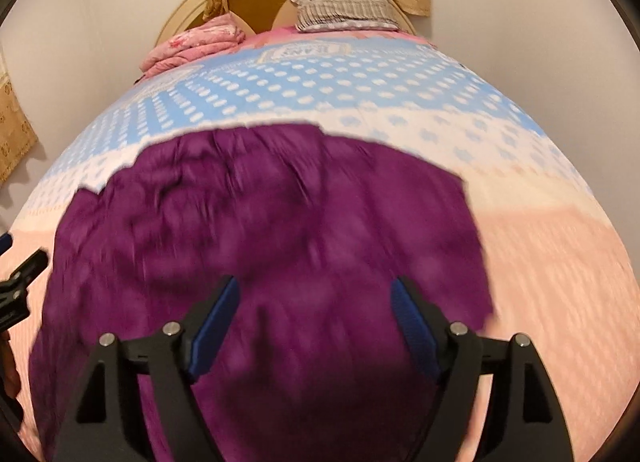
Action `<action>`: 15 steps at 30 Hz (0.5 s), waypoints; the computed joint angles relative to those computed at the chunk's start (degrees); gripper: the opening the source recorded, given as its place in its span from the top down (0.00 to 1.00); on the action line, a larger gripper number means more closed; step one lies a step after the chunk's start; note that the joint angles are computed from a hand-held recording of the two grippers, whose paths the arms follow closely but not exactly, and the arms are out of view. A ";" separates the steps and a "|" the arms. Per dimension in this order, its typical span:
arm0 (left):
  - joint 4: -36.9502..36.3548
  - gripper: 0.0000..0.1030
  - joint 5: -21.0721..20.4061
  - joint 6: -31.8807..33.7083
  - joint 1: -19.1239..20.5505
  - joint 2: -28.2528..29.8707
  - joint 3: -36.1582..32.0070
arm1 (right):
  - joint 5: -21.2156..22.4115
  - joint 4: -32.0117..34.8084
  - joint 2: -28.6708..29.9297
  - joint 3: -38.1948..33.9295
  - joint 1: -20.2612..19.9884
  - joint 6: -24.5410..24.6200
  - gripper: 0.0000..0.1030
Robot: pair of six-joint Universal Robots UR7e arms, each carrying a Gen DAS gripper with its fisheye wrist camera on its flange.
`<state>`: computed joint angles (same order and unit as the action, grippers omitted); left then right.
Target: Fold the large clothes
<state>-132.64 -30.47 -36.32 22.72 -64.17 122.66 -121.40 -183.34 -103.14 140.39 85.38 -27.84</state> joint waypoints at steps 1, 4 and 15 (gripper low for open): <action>1.83 0.01 -0.20 -2.21 -0.73 -1.34 1.56 | 0.14 0.01 -2.18 1.85 -0.63 -0.36 0.20; 9.33 0.01 -2.20 -9.83 -2.87 -7.24 6.70 | 0.91 0.35 -8.70 6.95 -3.05 -1.86 0.18; 22.49 0.01 -9.83 -25.81 -12.61 -19.77 17.33 | 8.07 10.77 -34.18 19.03 -14.05 -6.48 0.14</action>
